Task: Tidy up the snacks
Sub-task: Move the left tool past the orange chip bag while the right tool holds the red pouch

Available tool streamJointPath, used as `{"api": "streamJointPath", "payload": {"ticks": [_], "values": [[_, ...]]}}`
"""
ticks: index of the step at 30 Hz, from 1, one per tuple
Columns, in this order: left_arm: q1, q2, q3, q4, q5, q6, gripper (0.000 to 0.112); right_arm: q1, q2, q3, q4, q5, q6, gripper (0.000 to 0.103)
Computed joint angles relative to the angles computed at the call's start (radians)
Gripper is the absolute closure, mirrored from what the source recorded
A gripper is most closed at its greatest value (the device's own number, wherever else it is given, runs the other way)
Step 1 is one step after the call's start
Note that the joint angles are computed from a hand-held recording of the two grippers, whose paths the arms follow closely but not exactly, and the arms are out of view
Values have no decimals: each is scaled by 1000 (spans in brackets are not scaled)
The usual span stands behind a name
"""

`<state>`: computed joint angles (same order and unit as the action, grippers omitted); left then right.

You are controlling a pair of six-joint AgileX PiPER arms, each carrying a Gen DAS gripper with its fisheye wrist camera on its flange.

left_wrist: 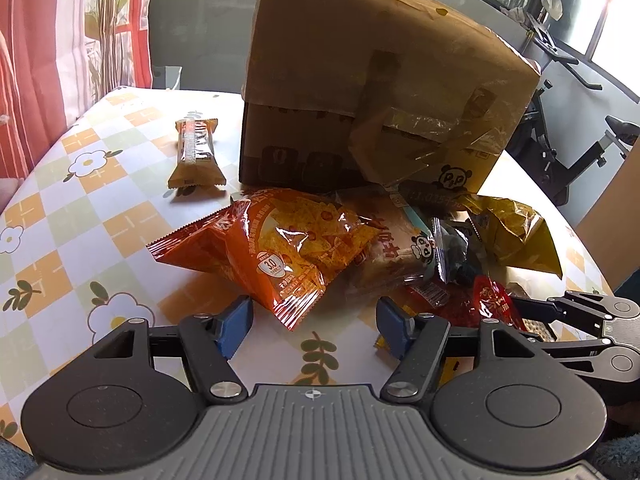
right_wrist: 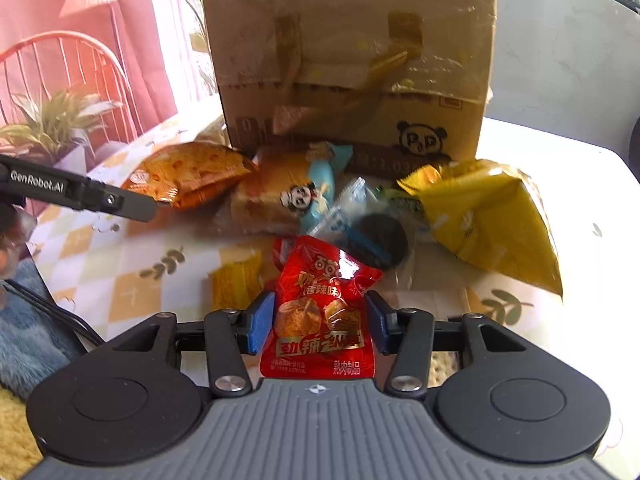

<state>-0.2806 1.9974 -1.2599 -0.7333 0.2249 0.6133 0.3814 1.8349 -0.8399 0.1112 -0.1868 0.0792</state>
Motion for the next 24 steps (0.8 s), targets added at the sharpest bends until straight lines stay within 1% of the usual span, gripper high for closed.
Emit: {"api": "streamJointPath", "payload": {"ticks": [3,7,10,12,15,18,20,21,22,24], "values": [[14,-7,-2,-17,-12,-2,43,-21,4,-26,-109,-3,105,52],[33,-15,-9,-43,-18,4,43,-61,18,-80,-314,-11,315,52],[43,-15,-23,31,-22,-88,43,-69,28,-117,-370,-8,359,52],[56,-8,-40,53,-3,-133,43,-71,33,-132,-427,-7,406,52],[59,4,-63,97,17,-183,43,-70,39,-141,-547,2,530,52],[40,22,-102,207,26,-264,43,-69,43,-135,-595,-2,594,52],[22,34,-123,281,-24,-295,43,-68,43,-127,-598,-4,601,52],[15,43,-144,350,-33,-351,43,-70,42,-124,-597,-5,599,52],[10,62,-185,407,-19,-400,42,-71,40,-121,-585,-5,590,52],[10,114,-287,431,48,-398,41,-75,38,-117,-564,-9,577,52]]}}
